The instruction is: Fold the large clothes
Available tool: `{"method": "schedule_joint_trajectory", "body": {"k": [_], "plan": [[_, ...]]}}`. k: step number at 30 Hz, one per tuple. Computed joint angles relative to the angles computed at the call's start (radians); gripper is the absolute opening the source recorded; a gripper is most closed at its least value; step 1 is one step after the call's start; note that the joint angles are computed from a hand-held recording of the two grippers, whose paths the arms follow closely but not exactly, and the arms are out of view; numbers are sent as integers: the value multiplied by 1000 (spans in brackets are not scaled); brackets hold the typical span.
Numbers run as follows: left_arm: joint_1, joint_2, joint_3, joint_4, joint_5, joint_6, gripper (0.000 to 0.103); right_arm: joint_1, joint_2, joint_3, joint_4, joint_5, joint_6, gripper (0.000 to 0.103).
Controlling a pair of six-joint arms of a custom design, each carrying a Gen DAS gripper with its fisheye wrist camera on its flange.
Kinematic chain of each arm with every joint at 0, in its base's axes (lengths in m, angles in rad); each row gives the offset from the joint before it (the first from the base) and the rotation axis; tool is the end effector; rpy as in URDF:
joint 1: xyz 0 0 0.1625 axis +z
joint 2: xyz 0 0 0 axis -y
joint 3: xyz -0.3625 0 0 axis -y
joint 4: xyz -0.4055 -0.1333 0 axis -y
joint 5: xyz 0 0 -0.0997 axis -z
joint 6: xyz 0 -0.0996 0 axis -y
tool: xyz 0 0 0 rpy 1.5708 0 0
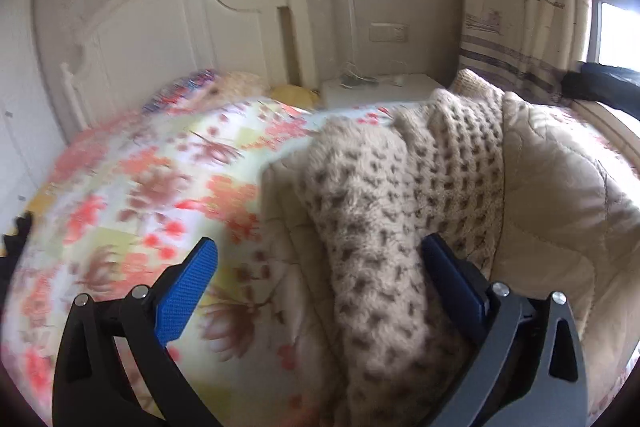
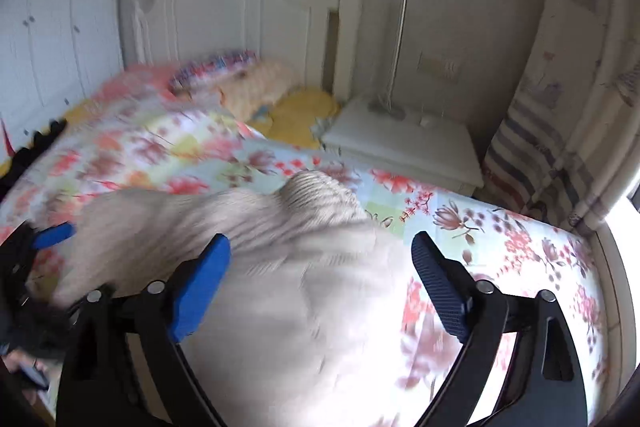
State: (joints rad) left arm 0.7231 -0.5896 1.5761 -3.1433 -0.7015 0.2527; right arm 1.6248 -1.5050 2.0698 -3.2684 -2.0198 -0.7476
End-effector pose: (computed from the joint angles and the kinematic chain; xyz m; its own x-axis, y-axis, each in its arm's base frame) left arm -0.3440 -0.5829 0.0274 -0.5640 0.3357 -0.7545 0.7908 0.4827 -0.3764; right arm 0.1164 -0.4843 0.3594 -0.6597 -0.0357 0.7507 -0.6428 0.5444 -0.5389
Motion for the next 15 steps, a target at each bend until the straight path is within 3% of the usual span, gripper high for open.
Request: {"method": "schedule_joint_trajectory", "body": {"k": [2,6,12,15], "plan": [[-47,-8,46,-93,87,13,101,-11,-148,171,-45,78,-15,90],[-150,-78,211,-292,164,27,101,-43,-387,399,-31,127,-5,91],[-269,-250,438,-170,196,-237,101,18,-560,578,-84,20,122,95],[-328,-301,532,-219,214,-283,101,107,-488,620,-275,-95,99,95]]}}
